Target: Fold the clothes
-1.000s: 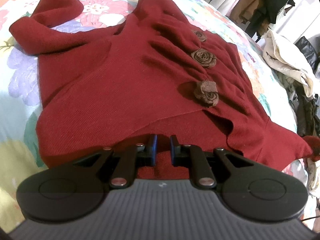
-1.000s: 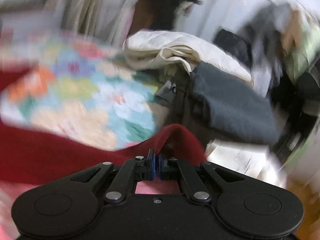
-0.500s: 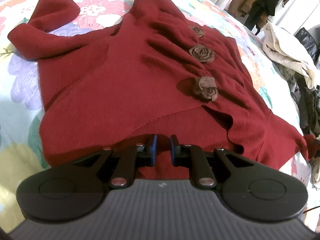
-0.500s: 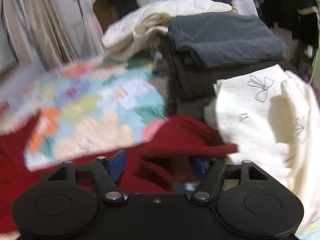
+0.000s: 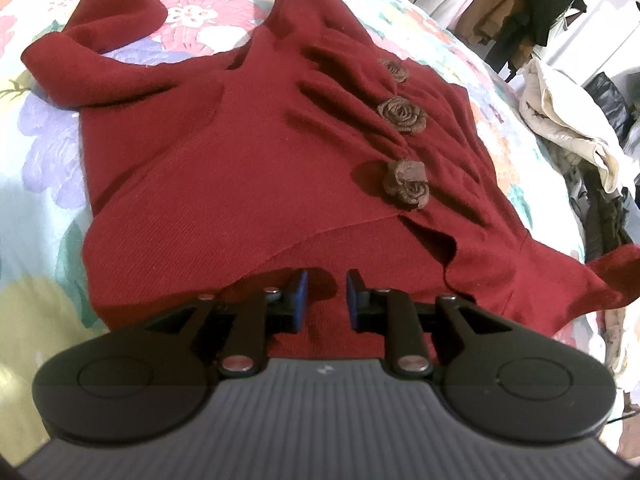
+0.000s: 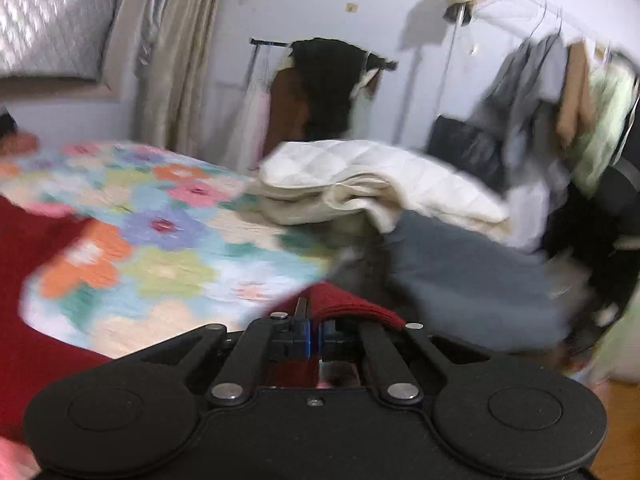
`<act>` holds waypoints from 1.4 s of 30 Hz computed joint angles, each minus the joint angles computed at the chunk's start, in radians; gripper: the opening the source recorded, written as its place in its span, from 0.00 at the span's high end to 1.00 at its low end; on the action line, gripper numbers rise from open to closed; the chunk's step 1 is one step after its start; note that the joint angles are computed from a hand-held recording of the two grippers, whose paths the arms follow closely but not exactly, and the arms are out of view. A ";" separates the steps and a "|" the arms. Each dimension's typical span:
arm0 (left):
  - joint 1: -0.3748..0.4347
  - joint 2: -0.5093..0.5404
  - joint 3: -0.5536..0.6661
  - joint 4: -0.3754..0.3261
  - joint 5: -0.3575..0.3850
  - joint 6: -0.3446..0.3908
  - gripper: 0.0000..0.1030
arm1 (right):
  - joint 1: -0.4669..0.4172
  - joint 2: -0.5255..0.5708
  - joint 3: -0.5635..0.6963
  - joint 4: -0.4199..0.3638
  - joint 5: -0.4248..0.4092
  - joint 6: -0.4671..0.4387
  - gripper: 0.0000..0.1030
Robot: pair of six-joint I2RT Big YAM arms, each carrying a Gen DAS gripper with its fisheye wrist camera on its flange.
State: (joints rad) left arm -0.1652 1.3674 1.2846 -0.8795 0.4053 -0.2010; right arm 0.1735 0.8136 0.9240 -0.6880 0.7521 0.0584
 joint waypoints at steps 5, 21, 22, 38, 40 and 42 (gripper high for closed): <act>-0.012 0.014 0.043 -0.063 -0.055 0.054 0.80 | -0.147 0.039 -0.019 -0.091 0.011 -0.097 0.90; 0.304 0.066 0.223 -0.138 0.038 0.208 0.62 | 0.221 0.301 0.392 -0.211 -0.107 0.158 0.35; 0.322 0.078 0.220 -0.126 0.053 0.195 0.62 | 0.249 0.348 0.430 -0.196 -0.183 0.151 0.35; 0.374 0.177 0.118 0.224 0.167 0.015 0.54 | 0.564 0.880 0.867 -0.162 -0.578 -0.042 0.35; 0.371 0.220 0.156 0.204 0.176 -0.023 0.57 | 0.569 0.924 0.918 -0.195 -0.561 -0.087 0.35; 0.376 0.264 0.191 0.200 0.220 -0.082 0.70 | 0.574 0.969 0.974 -0.231 -0.541 -0.138 0.36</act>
